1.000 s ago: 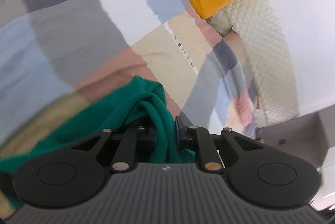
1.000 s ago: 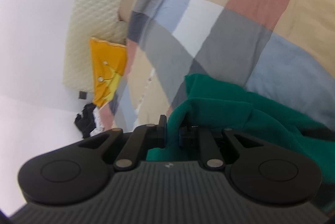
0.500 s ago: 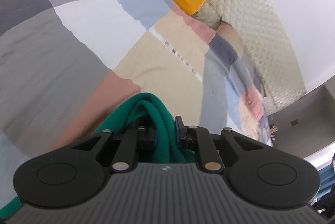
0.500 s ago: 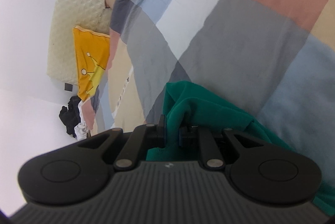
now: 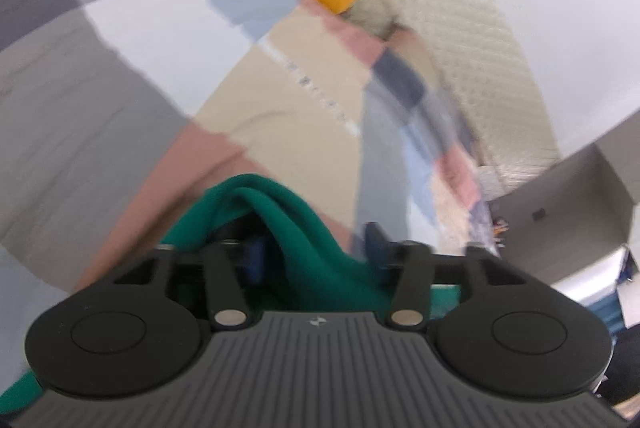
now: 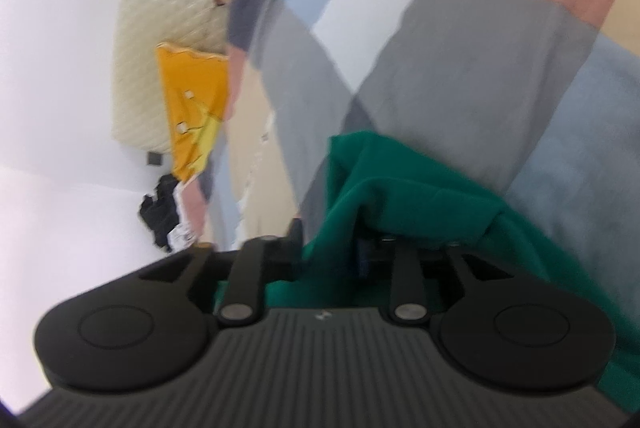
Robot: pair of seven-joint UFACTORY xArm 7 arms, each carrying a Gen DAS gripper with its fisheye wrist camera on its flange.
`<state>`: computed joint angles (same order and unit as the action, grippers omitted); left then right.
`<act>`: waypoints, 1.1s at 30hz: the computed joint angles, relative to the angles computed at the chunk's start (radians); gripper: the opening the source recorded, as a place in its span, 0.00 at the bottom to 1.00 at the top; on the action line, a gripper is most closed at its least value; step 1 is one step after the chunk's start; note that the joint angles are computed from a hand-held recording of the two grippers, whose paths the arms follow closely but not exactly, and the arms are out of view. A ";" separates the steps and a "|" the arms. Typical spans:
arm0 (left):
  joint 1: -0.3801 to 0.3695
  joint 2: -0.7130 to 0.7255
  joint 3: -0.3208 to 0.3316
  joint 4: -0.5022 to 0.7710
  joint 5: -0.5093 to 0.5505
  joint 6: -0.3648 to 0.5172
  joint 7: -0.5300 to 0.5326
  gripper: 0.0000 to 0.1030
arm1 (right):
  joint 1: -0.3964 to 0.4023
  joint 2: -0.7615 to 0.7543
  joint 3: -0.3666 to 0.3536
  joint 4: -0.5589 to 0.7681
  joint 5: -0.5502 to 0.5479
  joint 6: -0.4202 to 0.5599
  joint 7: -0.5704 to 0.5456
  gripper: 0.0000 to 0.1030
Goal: Fold large clothes
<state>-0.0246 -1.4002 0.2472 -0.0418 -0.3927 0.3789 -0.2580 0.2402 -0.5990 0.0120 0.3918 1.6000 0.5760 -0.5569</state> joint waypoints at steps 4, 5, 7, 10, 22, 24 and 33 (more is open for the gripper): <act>0.011 -0.168 0.033 -0.027 -0.009 0.048 0.036 0.75 | 0.009 -0.105 -0.018 -0.037 0.052 0.048 -0.061 0.79; 0.005 -0.185 0.032 -0.027 -0.010 0.048 0.045 0.76 | 0.007 -0.131 -0.013 -0.044 0.063 0.051 -0.067 0.79; -0.007 -0.189 0.008 -0.021 -0.003 0.053 0.051 0.76 | -0.001 -0.165 -0.002 -0.045 0.029 0.052 -0.067 0.79; -0.025 -0.126 -0.087 -0.009 0.030 0.024 0.015 0.77 | -0.002 -0.188 0.036 -0.030 -0.030 -0.010 -0.070 0.79; -0.064 0.349 -0.267 0.129 0.238 -0.164 -0.087 0.75 | 0.066 0.050 0.159 0.094 -0.347 -0.317 -0.041 0.75; -0.072 0.394 -0.261 0.137 0.260 -0.170 -0.081 0.75 | 0.033 0.086 0.221 0.101 -0.494 -0.350 0.037 0.73; 0.030 0.499 -0.442 0.173 0.399 -0.116 -0.176 0.57 | -0.043 0.181 0.303 0.093 -0.860 -0.367 0.286 0.66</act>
